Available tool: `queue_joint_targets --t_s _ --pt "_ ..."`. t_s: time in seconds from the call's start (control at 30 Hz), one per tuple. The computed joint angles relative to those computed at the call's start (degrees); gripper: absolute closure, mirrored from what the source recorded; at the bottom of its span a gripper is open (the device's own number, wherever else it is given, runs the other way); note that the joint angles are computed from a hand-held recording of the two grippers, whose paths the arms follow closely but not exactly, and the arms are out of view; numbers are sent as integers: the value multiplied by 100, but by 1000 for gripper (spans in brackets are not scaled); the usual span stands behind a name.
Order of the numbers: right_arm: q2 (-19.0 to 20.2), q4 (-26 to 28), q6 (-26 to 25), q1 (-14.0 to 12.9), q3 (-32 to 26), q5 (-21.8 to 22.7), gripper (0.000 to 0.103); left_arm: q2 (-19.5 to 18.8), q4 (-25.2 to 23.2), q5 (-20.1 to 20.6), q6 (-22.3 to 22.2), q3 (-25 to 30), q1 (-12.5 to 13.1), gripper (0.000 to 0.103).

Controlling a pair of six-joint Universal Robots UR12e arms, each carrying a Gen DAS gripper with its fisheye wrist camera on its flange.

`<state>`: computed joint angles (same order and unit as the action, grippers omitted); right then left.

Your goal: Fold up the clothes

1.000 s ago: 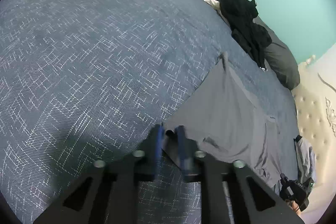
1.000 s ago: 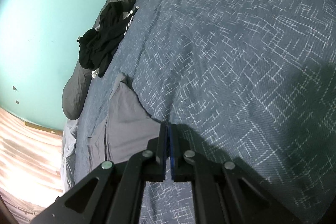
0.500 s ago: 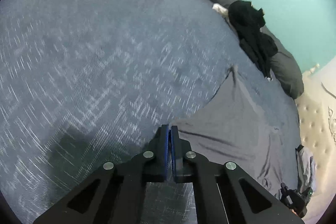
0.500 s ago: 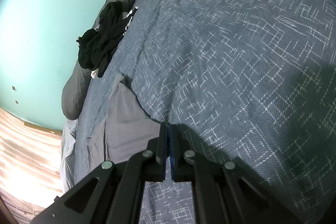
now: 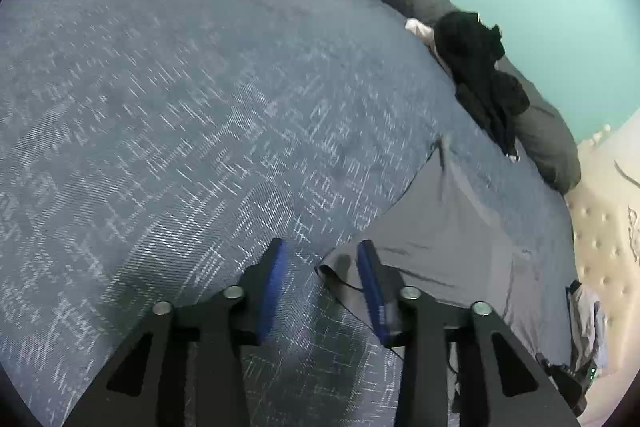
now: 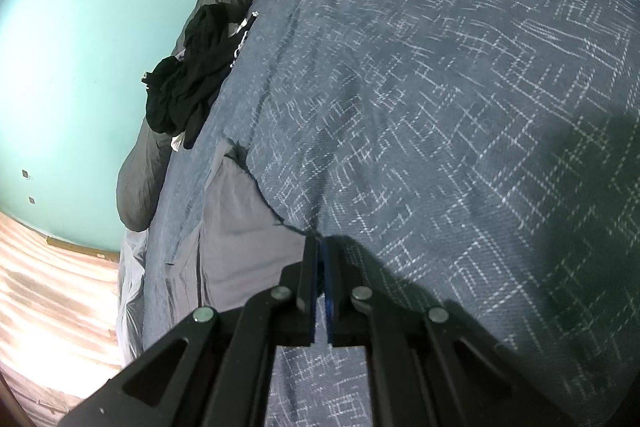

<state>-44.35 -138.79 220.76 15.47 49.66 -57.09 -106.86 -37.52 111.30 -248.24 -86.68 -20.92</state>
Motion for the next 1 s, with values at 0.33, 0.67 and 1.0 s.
queue_joint_targets --t_s 0.33,0.67,1.0 --pt "-87 -149 151 -32 162 2 99 -479 471 -1089 513 513 -132 59" --pt "-94 -165 230 -69 188 31 99 -615 172 -1339 460 682 -166 61" --pt "-86 -128 239 -63 163 30 99 -643 142 -1493 518 692 -172 80"
